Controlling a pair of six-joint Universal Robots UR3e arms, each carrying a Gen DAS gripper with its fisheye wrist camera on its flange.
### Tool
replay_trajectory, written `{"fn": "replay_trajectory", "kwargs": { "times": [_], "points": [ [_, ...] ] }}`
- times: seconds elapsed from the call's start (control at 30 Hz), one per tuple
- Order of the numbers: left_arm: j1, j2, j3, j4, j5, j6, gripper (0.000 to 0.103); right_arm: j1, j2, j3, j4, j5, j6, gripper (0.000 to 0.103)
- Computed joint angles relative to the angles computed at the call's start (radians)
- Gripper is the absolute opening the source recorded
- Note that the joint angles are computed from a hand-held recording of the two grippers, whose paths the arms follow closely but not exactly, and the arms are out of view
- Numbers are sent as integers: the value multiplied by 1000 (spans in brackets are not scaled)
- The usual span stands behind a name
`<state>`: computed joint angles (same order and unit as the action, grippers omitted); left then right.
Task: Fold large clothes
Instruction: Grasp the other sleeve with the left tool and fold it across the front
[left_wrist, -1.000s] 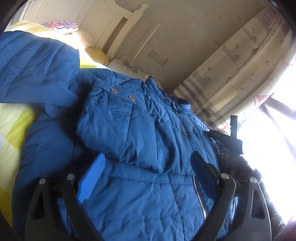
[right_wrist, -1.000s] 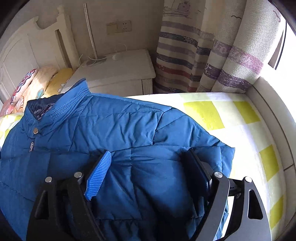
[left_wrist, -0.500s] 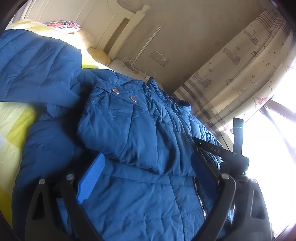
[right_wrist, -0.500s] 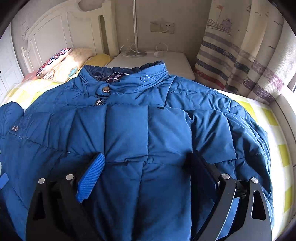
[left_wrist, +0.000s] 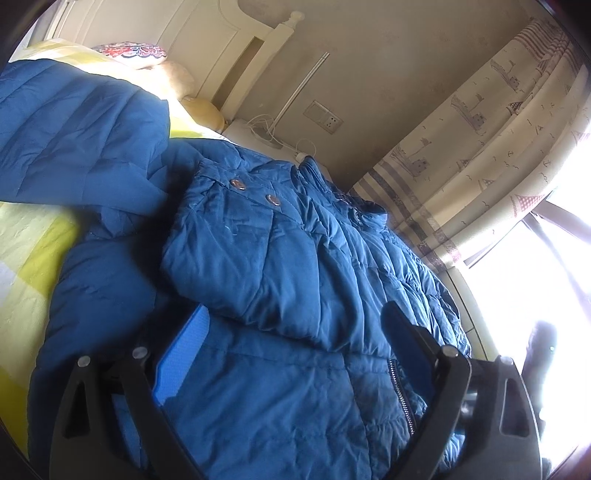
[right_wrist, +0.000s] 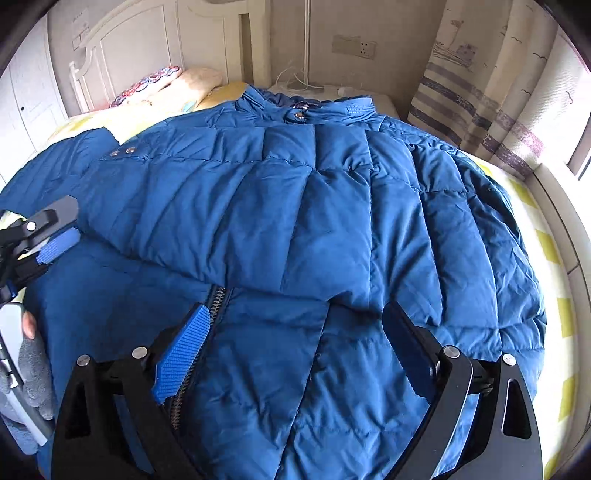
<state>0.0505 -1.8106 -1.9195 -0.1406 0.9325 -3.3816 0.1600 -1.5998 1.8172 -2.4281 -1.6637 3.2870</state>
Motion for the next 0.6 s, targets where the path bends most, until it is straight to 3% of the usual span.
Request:
{"fn": "replay_trajectory", "kwargs": {
  "times": [0.1, 0.2, 0.3, 0.43, 0.5, 0.6],
  "points": [
    [-4, 1, 5, -8, 11, -3, 93, 74, -156, 138, -35, -74, 23, 91],
    [-5, -3, 28, -52, 10, 3, 93, 119, -211, 254, -31, -162, 50, 91],
    [31, 48, -10, -79, -22, 0, 93, 23, -310, 409, -124, -38, 21, 92],
    [300, 224, -262, 84, -252, -58, 93, 15, -311, 402, -102, -34, 14, 92],
    [489, 295, -324, 71, -350, -44, 93, 26, -305, 401, -107, -41, 20, 93],
    [710, 298, -276, -33, -356, -9, 92, 17, -316, 410, -111, -26, 19, 93]
  ]
}}
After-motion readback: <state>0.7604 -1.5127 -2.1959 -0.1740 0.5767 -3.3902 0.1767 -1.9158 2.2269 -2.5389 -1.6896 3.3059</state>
